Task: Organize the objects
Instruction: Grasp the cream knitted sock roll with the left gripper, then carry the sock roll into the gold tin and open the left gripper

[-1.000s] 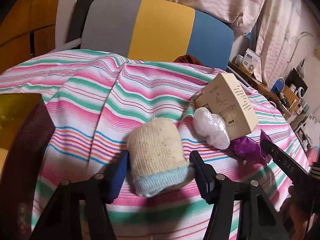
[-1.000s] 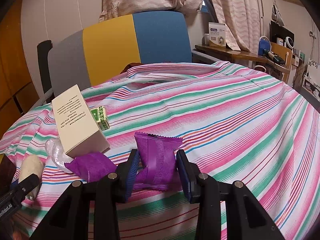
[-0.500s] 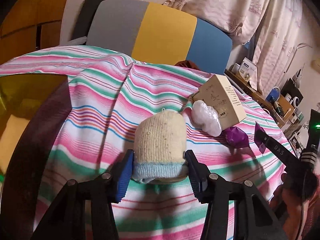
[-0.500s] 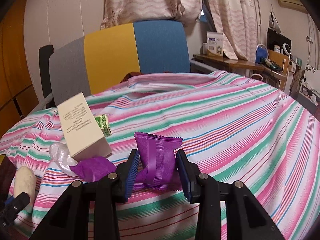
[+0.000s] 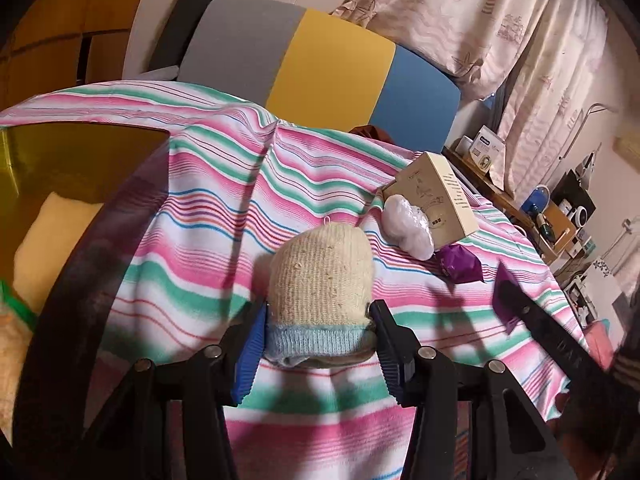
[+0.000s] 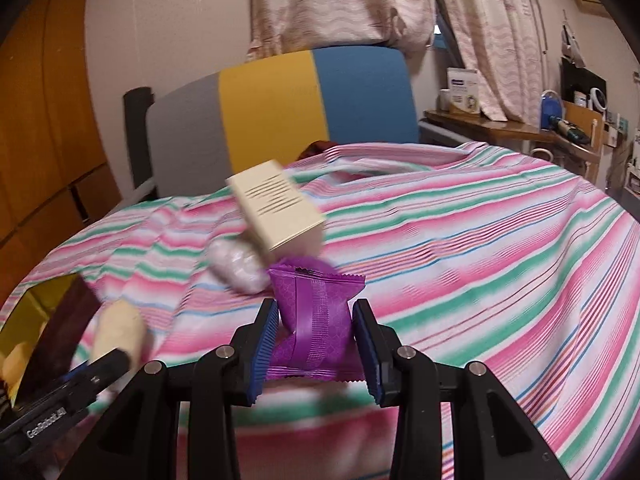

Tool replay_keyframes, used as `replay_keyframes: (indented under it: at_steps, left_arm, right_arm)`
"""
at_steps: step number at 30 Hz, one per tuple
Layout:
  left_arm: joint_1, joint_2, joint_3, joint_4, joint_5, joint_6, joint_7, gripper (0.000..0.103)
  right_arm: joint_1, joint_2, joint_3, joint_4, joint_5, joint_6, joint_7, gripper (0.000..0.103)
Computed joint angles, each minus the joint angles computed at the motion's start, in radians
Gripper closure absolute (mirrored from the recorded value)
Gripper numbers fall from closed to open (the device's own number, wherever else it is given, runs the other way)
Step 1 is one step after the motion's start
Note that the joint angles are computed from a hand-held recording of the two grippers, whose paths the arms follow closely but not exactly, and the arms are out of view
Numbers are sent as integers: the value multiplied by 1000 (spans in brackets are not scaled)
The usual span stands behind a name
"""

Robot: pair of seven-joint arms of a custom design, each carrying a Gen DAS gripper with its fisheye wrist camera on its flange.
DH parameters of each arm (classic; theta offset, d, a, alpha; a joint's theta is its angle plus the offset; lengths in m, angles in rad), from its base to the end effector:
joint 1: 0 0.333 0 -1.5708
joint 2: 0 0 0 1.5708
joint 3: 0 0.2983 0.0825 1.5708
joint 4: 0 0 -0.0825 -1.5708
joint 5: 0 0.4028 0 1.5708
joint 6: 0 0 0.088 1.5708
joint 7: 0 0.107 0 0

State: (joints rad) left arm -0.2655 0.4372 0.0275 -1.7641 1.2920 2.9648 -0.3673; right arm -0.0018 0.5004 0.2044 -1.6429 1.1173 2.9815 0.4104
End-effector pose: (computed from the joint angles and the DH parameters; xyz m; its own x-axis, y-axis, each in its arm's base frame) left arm 0.6484 -0.2263 0.3407 0.2832 -0.8818 0.3772 -0.5487 -0.4715 -0.6904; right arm 0.7160 0.0614 0.3672 0.3151 -0.9384 -0.1421 -0.5827 -0.0731 -0.8094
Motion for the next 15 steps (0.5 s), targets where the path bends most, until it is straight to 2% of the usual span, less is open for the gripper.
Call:
replay_keyframes:
  at_steps: [2, 3, 5, 8, 11, 13, 15]
  left_arm:
    - [-7, -25, 7, -26, 23, 3, -26, 52]
    - [-20, -45, 22, -43, 82, 6, -79, 52]
    - [-18, -74, 15, -66, 150, -5, -123, 52]
    - [4, -116, -4, -101, 253, 8, -209, 52]
    - [42, -135, -40, -131, 236, 5, -182, 53]
    - [57, -135, -54, -134, 270, 16, -205, 54]
    - [69, -130, -74, -137, 222, 9, -124, 54]
  right_arm:
    - [2, -16, 18, -31, 9, 12, -50, 64]
    - [1, -21, 28, -40, 18, 21, -81, 65]
    - [-7, -29, 58, -53, 58, 47, -178, 64]
    - [17, -29, 52, -60, 63, 71, -231, 65]
    - [48, -24, 23, -63, 9, 70, -208, 65]
    - [37, -29, 39, -72, 16, 76, -232, 65]
    - [31, -30, 50, -73, 29, 88, -255, 65]
